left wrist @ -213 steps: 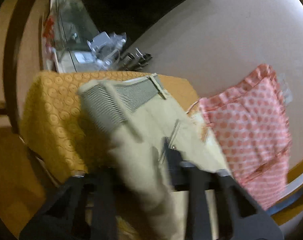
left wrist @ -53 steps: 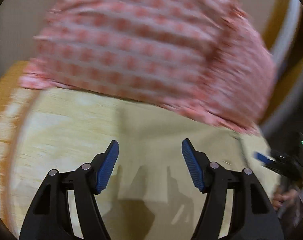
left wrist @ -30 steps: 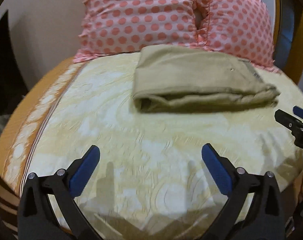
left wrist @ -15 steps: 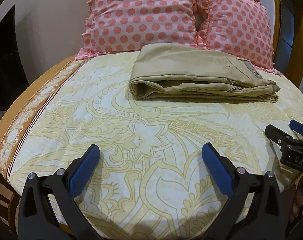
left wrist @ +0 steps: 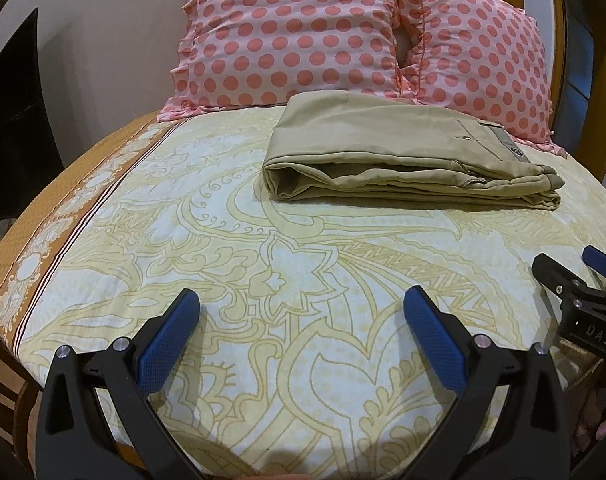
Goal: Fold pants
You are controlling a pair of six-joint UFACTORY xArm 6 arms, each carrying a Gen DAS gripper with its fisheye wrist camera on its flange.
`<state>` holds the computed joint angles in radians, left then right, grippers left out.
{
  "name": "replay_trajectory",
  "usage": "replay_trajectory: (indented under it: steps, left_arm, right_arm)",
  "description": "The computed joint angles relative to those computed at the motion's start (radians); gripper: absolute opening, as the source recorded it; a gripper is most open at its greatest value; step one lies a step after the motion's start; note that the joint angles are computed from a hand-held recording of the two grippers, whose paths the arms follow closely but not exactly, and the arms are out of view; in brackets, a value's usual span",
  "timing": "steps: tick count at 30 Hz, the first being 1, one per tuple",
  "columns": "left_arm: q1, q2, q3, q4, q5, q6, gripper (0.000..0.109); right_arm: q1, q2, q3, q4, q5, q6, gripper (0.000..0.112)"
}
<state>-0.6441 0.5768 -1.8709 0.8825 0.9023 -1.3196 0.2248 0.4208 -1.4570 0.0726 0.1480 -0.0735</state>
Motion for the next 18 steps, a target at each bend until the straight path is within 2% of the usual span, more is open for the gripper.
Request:
replay_trajectory:
  steps: [18]
  left_arm:
    - [0.0,0.009,-0.014,-0.007,0.008,0.004,0.102]
  right_arm:
    - [0.001,-0.001,0.013,0.016,-0.033,-0.015,0.101]
